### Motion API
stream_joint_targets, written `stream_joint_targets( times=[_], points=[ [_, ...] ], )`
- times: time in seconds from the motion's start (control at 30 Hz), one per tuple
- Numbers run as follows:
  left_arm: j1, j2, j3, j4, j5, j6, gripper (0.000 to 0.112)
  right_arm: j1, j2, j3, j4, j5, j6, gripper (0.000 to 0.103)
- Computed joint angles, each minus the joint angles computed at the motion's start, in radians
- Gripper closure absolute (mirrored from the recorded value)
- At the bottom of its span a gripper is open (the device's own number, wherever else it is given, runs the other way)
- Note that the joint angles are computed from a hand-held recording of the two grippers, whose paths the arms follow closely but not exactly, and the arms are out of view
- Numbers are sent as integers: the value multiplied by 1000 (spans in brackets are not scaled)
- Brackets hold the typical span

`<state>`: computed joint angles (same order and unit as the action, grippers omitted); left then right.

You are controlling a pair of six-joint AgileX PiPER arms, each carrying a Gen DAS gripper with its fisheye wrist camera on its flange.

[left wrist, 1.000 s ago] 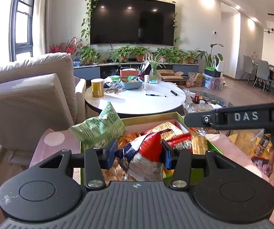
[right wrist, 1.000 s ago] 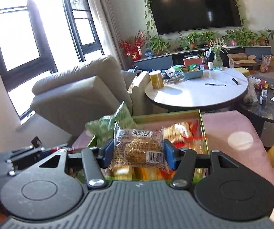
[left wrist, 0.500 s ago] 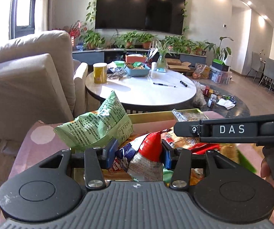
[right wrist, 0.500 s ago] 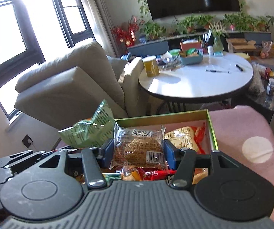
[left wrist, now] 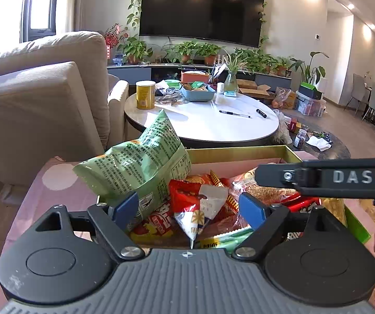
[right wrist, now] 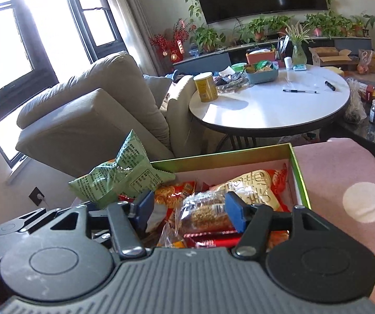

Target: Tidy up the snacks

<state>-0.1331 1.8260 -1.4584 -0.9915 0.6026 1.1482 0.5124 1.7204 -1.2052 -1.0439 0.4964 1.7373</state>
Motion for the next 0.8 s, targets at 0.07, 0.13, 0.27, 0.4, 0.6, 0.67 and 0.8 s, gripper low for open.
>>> stream_joint_targets(
  times=[0.07, 0.13, 0.27, 0.4, 0.6, 0.67, 0.8],
  points=[
    [4, -17, 12, 13, 8, -15, 27, 19, -30, 31, -17, 8, 41, 2],
    [11, -46, 38, 8, 13, -9, 26, 43, -56, 54, -29, 32, 73, 2],
    [13, -133, 124, -1, -20, 17, 14, 92, -116, 93, -51, 88, 109, 2],
    [14, -224, 229, -39, -77, 76, 10, 170, -167, 126, -77, 170, 145, 2],
    [54, -348, 333, -53, -50, 112, 10, 297, -210, 137, -70, 319, 157, 2],
    [74, -395, 370, -89, -38, 153, 10, 336, -227, 135, -65, 364, 163, 2],
    [115, -475, 418, -106, -6, 173, 10, 425, -238, 114, -82, 478, 177, 2]
  ],
)
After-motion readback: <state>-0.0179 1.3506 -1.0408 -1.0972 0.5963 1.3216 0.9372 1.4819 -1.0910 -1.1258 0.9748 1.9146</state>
